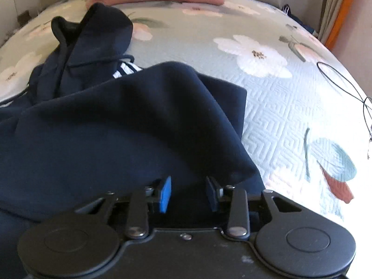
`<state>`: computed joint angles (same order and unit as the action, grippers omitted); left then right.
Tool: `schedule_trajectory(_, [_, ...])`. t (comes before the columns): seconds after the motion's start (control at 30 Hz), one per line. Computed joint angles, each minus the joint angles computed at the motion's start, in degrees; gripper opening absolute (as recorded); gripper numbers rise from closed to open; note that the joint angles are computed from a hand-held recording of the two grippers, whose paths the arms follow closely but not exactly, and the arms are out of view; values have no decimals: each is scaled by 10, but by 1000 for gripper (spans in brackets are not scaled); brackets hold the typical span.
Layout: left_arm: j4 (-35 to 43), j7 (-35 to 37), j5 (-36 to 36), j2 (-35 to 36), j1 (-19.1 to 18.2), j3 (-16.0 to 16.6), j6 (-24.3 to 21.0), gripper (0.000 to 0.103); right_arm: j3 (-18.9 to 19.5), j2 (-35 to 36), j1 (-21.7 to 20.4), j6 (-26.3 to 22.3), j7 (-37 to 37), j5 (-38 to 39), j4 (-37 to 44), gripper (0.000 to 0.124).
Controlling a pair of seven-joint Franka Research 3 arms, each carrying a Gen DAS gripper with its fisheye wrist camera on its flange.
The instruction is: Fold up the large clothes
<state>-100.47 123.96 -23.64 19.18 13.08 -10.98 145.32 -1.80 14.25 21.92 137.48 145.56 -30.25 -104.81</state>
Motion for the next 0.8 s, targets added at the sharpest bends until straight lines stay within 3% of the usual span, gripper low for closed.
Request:
schedule_trajectory(0.1, [11,-11,-1,-3,6,5,-23,10,4,-9,-10,-6,-15,38,0,43])
schedule_trajectory(0.27, [-47,76,-63,-70,36,12,-41,17,23,-101,-5,30,41,14,-88,45])
schedule_trajectory(0.33, [-59,95,-65,-87,34,28,-55,19,43,-134,-4,23,65,2,-122,51])
schedule_trajectory(0.43, [-65,101,-75,-93,26,43,-62,21,69,-165,-9,28,83,-1,-161,52])
schedule_trajectory(0.5, [-49,83,-91,-82,23,48,-75,26,80,-174,-14,18,71,4,-168,52])
schedule_trajectory(0.67, [-13,7,-130,-48,25,48,-65,69,92,-213,-36,42,66,2,-205,57])
schedule_trajectory(0.8, [-11,-68,-86,-39,17,52,-29,71,93,-232,-56,81,45,35,-236,57])
